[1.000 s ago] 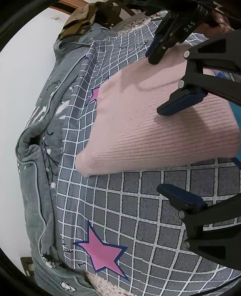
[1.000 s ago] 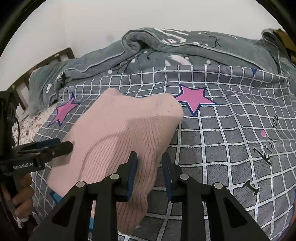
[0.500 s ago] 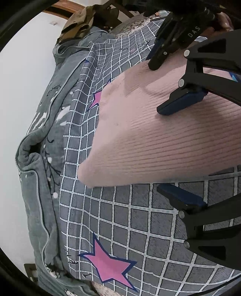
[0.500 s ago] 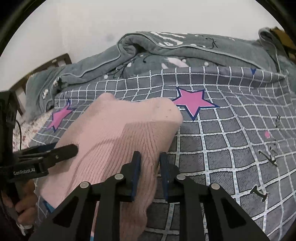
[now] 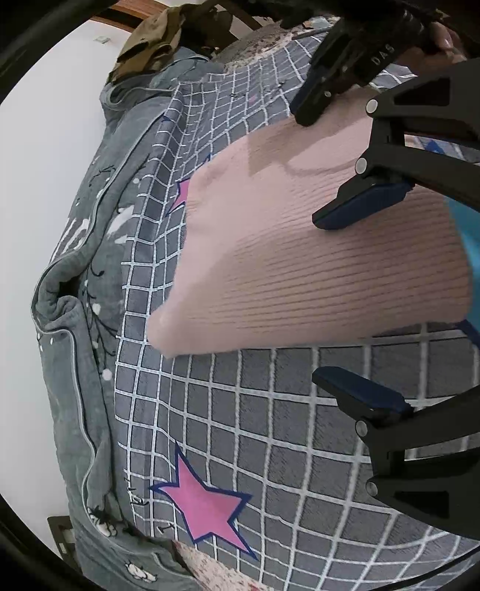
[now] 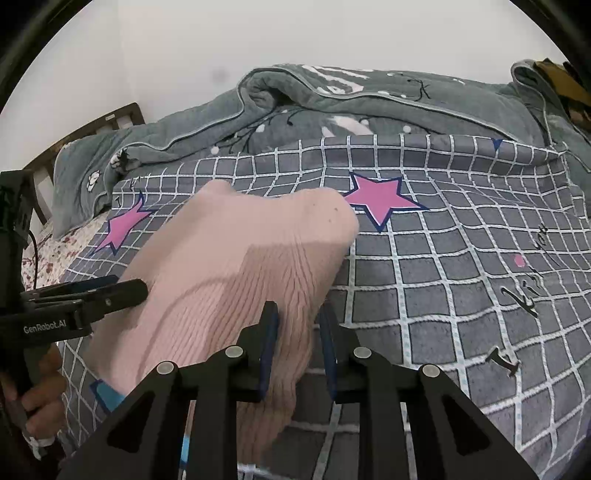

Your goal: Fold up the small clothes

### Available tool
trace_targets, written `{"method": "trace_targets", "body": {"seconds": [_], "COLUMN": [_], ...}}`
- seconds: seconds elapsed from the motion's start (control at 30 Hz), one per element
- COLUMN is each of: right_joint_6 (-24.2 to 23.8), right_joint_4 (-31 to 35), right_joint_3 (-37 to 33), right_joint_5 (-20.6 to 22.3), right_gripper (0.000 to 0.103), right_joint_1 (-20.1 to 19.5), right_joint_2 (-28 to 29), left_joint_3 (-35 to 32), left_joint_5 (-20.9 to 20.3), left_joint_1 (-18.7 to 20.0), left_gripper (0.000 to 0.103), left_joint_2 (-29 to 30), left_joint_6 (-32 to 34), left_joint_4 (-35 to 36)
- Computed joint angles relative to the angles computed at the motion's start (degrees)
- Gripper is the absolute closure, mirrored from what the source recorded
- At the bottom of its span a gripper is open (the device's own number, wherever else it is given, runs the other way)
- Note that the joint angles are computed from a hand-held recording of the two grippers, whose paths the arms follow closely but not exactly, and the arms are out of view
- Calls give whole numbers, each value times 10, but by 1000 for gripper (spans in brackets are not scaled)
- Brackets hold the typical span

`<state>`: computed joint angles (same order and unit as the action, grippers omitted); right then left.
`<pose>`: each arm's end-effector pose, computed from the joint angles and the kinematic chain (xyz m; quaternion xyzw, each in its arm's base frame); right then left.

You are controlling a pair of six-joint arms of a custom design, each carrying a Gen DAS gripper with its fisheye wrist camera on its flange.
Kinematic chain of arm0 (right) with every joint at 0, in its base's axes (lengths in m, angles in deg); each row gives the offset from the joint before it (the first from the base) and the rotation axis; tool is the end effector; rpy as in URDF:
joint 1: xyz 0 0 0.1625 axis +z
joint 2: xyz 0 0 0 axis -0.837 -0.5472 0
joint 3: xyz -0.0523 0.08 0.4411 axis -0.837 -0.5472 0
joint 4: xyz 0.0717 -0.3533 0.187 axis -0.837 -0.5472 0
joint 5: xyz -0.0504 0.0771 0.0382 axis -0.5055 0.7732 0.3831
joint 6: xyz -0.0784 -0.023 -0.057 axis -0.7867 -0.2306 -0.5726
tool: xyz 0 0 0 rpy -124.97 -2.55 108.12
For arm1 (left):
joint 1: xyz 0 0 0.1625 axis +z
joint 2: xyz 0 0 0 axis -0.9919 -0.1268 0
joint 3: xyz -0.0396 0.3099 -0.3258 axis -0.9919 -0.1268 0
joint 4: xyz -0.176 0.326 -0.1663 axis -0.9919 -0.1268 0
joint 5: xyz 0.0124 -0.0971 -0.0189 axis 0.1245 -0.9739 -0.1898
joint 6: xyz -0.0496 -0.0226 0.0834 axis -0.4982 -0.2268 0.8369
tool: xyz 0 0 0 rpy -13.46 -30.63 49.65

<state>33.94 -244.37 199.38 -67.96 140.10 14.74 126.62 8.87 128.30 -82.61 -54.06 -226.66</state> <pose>0.0446 -0.5224 0.2436 0.1274 -0.8798 0.3747 0.2632 -0.2864 -0.5749 0.0203 0.2185 0.9068 -0.2606 0.2490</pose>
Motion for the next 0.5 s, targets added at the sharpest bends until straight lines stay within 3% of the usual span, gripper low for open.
{"method": "trace_targets", "body": {"seconds": [0.2,0.4,0.5], "right_joint_6": [29,74,74], "right_joint_4": [3,38,27], "right_joint_3": [25,61,84], "right_joint_5": [-25,-34,-60], "right_gripper": [81,77,66], "right_joint_1": [8,21,43], "right_joint_2": [-31,-104,-134], "left_joint_3": [43,96,117], "left_joint_5": [19,44,64], "left_joint_1": [-26,-73,-103], "left_gripper": [29,29,29], "left_joint_2": [-27,-71,-92], "left_joint_6": [-34,-77,-95], "left_joint_4": [3,-2,7]}}
